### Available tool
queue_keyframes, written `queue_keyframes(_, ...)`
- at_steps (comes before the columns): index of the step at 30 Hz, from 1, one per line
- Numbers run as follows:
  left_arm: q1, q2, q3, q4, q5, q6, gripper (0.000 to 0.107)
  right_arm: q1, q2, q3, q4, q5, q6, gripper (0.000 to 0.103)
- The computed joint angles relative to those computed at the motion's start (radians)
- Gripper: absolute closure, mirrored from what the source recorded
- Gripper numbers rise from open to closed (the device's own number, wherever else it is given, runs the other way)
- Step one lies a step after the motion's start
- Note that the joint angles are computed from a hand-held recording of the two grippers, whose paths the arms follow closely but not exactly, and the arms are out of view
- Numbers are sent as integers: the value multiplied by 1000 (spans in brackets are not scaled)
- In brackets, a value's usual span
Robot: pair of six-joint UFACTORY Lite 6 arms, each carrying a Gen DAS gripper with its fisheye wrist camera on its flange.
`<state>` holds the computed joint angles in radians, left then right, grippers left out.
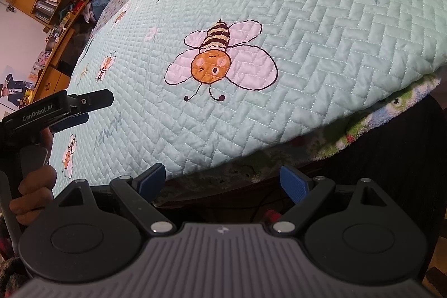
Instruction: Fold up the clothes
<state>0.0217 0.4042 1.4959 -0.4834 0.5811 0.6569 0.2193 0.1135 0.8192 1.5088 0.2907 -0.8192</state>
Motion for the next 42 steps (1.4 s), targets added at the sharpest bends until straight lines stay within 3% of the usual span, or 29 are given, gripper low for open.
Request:
queue_keyframes(8, -13, -46, -62, 32, -94, -31, 6, -2, -4, -6, 10, 1, -4, 14)
queue_keyframes(24, -28, -61, -91, 77, -118, -62, 8, -4, 3, -8, 24, 6, -13, 14)
queue_keyframes(31, -17, -83, -115, -22, -122, 31, 7, 0, 0, -9, 16, 0, -4, 14)
queue_keyframes(42, 34, -168, -191, -386, -79, 405, 5, 1, 3, -4, 3, 1, 6, 14)
